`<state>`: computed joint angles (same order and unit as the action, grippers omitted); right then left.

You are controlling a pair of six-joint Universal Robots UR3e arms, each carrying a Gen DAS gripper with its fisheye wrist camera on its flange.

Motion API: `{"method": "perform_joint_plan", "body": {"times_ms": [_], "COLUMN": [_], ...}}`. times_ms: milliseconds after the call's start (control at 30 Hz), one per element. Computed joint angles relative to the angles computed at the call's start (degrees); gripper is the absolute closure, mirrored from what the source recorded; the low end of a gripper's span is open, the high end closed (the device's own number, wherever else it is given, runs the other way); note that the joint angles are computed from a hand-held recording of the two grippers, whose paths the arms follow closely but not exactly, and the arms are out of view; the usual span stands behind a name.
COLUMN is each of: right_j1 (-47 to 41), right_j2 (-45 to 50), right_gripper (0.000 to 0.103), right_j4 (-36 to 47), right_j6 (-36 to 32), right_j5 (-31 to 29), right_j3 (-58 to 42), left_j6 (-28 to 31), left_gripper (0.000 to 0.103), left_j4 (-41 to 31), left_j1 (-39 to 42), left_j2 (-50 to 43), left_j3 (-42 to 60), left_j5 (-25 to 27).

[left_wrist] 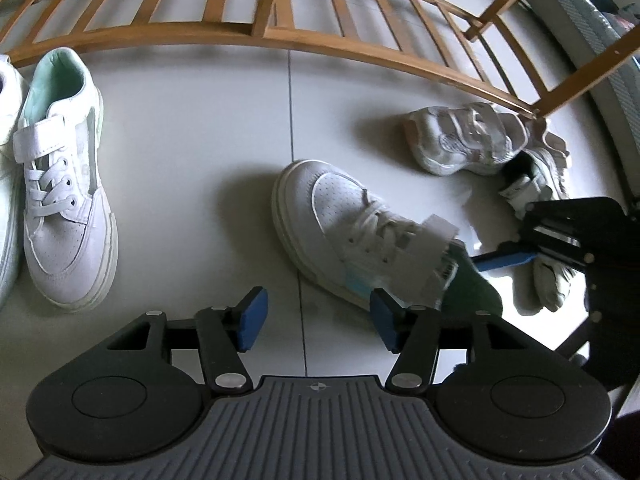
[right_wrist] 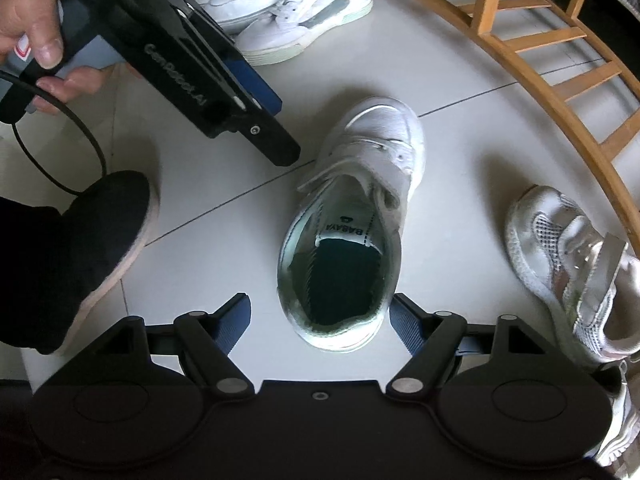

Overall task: Organize scattered shoes
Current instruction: 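Grasp the sneaker heel collar with the left gripper and lift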

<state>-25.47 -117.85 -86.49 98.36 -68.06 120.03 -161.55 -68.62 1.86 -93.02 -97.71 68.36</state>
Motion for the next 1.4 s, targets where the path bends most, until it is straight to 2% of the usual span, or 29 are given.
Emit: {"method": "perform_joint_plan", "body": {"times_ms": [200, 400, 500, 600, 767, 900, 1000, 1067, 1133, 1267, 1400], "right_j1": [2.3, 3.9, 3.9, 4.0, 3.1, 2.0, 1.2, 1.1, 1.3, 2.0, 2.7], "right_j2": [0.5, 0.2, 0.6, 0.9, -0.1, -1.2, -2.0, -2.4, -2.9, -3.9, -2.6], "right_gripper": [0.027, 0.028, 0.028, 0.028, 0.028, 0.028, 0.028, 0.028, 0.028, 0.028, 0.028], "right_j4": [-1.2, 1.0, 0.7, 0.0, 0.2, 0.6, 0.9, 1.4, 1.6, 1.4, 1.6], "right_j6": [2.3, 1.0, 1.2, 1.7, 1.2, 0.8, 0.2, -0.4, -0.8, -1.4, -0.1], "right_j5": [0.6, 0.6, 0.6, 0.7, 1.1, 1.5, 1.5, 1.2, 0.9, 0.6, 1.0], "right_j3": [0.6, 0.5, 0.3, 0.2, -0.1, 0.4, 1.1, 1.4, 1.9, 2.9, 2.9], "left_j6": [3.1, 5.5, 7.4, 10.6, 18.2, 21.8, 23.4, 21.4, 17.6, 12.4, 10.9], "left_gripper": [0.043, 0.042, 0.042, 0.04, 0.04, 0.04, 0.039, 0.039, 0.04, 0.045, 0.053], "left_j4": [-2.2, -4.0, -6.2, -11.8, -21.2, -27.8, -27.1, -25.7, -21.2, -15.7, -11.3], "left_j1": [-0.1, 0.6, 2.5, 3.8, 4.5, 8.3, 10.6, 10.6, 10.3, 9.8, 5.7], "left_j2": [0.1, 0.4, 1.7, 1.8, 5.4, 11.0, 16.1, 16.4, 16.6, 15.4, 11.6], "left_j3": [1.4, 0.9, -0.7, 0.0, -0.1, -4.8, -8.5, -8.7, -9.9, -10.7, -8.5], "left_j5": [-0.3, 0.5, -3.3, -6.5, -2.5, 0.1, -0.7, -0.9, -1.5, -4.7, -2.9]}}
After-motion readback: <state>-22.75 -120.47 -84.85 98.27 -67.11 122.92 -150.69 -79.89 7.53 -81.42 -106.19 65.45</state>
